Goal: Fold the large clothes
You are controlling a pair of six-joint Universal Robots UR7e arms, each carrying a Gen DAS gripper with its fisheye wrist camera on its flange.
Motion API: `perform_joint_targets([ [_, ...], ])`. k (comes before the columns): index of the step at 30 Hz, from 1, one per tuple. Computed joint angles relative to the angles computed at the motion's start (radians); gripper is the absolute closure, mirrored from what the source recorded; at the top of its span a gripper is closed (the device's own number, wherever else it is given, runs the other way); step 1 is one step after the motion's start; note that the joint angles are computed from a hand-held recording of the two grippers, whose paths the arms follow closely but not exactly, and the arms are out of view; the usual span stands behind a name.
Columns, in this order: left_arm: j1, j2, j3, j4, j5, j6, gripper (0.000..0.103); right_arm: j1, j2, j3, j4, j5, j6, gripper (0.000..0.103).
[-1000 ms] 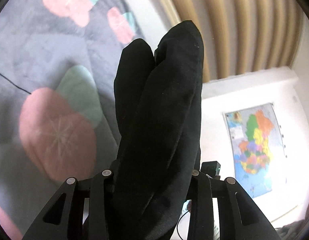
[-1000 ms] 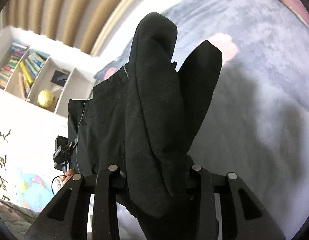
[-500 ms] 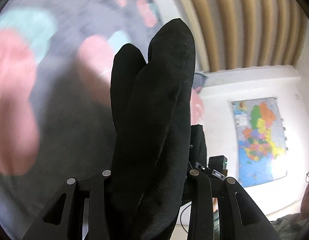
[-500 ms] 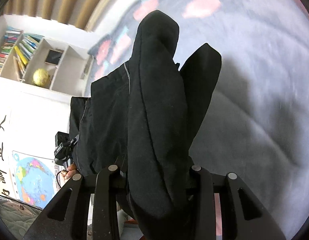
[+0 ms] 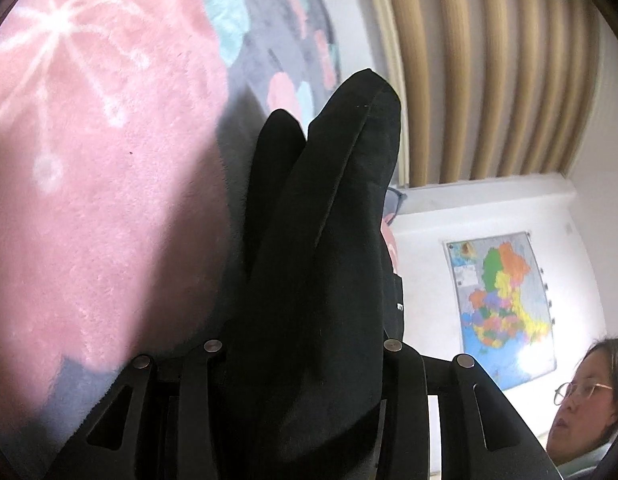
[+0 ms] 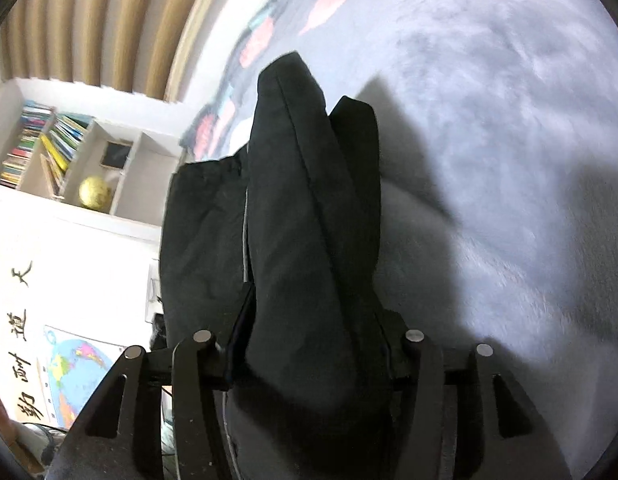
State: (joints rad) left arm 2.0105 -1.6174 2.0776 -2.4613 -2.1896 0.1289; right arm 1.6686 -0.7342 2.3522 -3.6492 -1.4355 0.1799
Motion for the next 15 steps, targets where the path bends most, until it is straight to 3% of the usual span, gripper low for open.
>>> perform_joint_targets([
  [4,0.035,0.002,0.005,0.002,-0.041,0.083,0.062,0.001,0.006,0.071,-0.132,-0.027,-0.063,0.048],
  [7,0.014,-0.046,0.028,-0.026,0.02,0.085,0.062,0.096,-0.045,0.099,-0.144,-0.199,-0.052,0.045],
  [8,0.015,-0.063,0.028,-0.038,0.043,0.096,0.063,0.155,-0.071,0.094,-0.125,-0.287,-0.031,0.043],
  [12,-0.023,-0.224,0.119,-0.12,0.142,0.07,0.063,0.27,-0.177,0.166,-0.155,-0.479,-0.035,0.038],
  [15,-0.049,-0.337,0.159,-0.131,0.185,0.099,0.057,0.394,-0.175,0.118,-0.104,-0.613,-0.025,0.038],
])
